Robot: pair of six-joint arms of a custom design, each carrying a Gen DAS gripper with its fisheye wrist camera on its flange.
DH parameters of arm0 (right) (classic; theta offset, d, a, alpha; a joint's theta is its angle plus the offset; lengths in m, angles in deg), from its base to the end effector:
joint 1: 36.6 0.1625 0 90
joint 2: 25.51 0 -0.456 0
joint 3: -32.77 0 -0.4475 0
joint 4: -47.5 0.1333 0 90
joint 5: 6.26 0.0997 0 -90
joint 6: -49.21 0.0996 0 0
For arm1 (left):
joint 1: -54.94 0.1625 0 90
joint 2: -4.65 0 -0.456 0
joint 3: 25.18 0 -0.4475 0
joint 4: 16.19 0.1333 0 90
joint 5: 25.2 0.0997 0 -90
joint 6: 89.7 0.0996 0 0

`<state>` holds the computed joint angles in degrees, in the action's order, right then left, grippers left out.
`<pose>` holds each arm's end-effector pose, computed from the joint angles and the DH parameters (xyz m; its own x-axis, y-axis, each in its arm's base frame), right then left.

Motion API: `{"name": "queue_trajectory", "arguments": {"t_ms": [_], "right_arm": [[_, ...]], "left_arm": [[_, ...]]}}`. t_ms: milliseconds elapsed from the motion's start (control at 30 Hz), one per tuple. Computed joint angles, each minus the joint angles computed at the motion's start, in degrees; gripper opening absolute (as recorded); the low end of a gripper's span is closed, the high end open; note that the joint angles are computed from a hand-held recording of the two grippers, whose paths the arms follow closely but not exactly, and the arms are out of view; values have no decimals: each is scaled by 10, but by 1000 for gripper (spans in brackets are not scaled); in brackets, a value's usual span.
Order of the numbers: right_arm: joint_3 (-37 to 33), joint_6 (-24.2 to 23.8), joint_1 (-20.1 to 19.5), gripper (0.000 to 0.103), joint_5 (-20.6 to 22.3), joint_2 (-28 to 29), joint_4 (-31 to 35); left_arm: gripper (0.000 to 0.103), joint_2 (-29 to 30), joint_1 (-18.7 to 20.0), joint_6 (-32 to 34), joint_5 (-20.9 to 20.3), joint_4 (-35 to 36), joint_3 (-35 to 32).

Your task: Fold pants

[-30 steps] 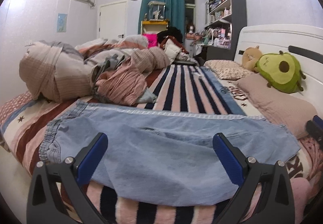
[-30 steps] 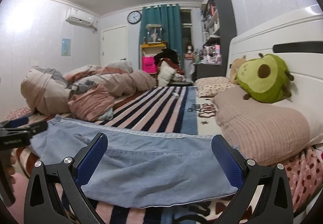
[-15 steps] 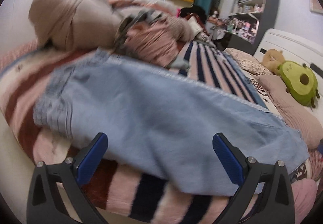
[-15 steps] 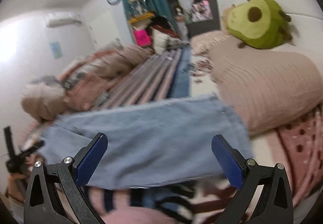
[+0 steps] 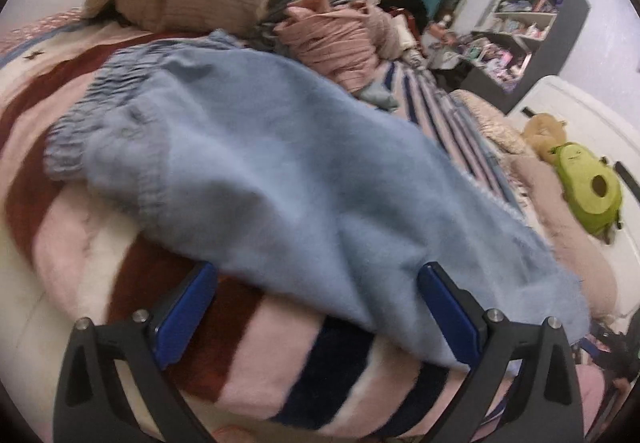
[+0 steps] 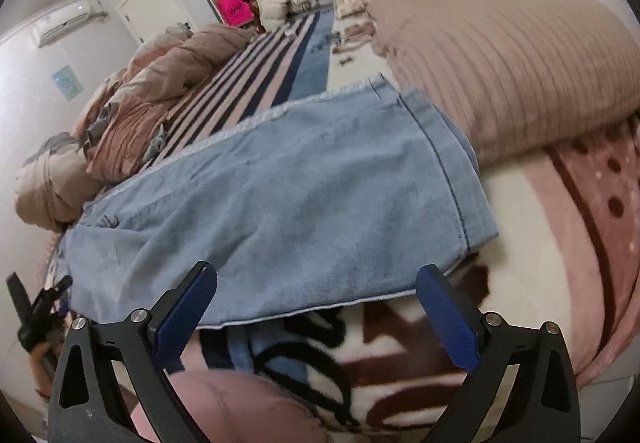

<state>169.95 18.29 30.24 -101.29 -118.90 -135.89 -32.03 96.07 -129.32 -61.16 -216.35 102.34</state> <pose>-0.0570 -0.4501 0.3196 -0.8942 0.0826 0.4401 -0.2384 0.7441 -0.6241 -0.2152 -0.4720 -0.0348 -0.9062 -0.1908 -0.3774 0.1726 0.6479 -0.7419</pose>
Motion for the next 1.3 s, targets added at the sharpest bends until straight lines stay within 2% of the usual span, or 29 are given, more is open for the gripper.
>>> {"name": "queue_trajectory", "arguments": {"t_ms": [67, 167, 233, 300, 333, 367, 400, 433, 467, 533, 600, 667, 800, 900, 1000, 1033, 1100, 1133, 1167, 1233, 1300], "right_arm": [[7, 9, -10, 98, 2, -14, 20], [14, 9, -44, 93, 42, -32, 41], [21, 13, -52, 93, 73, -35, 35], [10, 24, -55, 88, 97, -19, 27], [4, 33, -49, 76, 92, -7, 20], [-11, 39, -39, 63, 82, 11, 14], [-16, 31, -44, 57, 82, 9, 17], [-12, 31, -33, 43, 71, 18, -3], [-20, 22, -40, 26, 77, 16, 1], [-22, 12, -16, 11, 51, 37, -31], [-12, -11, -19, 9, 61, 18, -24], [-51, -30, -53, 7, 103, 13, 12], [-47, -39, -61, 5, 144, -4, 14], [-38, -45, -57, 4, 159, -17, 1], [-35, -51, -50, 4, 170, -27, 2], [-35, -53, -48, 4, 170, -28, 6], [-38, -61, -44, 4, 158, -26, 17], [-38, -64, -42, 4, 147, -23, 18], [-39, -66, -42, 5, 138, -19, 17], [-39, -68, -46, 7, 131, -17, 27], [-40, -68, -51, 7, 127, -17, 40]], "left_arm": [[100, -7, 2, -8, -16, -2, 11], [100, -2, 5, 1, -21, -22, 12], [100, 8, 9, 27, -29, -68, 6], [98, 18, 21, 56, -44, -119, -5], [86, 18, 24, 55, -40, -115, -12], [69, 18, 23, 51, -23, -101, -19], [61, 17, 21, 48, -8, -88, -24], [47, 16, 19, 47, 5, -77, -28], [32, 16, 19, 50, 10, -79, -29], [13, 14, 18, 53, 15, -84, -27], [8, 12, 14, 64, 21, -100, -22], [4, 7, 6, 72, 32, -100, -17], [2, -2, -13, 64, 55, -98, -2], [1, -11, -27, 70, 74, -96, 9], [1, -23, -31, 53, 69, -94, 18], [5, -31, -28, 28, 65, -70, 21], [29, -45, -19, -5, 40, -15, 25], [58, -45, -18, -13, 34, -3, 26], [65, -42, -17, -24, 24, 8, 28], [65, -37, -9, -35, -8, 7, 28], [66, -24, 5, -32, -49, -22, 23]]}}
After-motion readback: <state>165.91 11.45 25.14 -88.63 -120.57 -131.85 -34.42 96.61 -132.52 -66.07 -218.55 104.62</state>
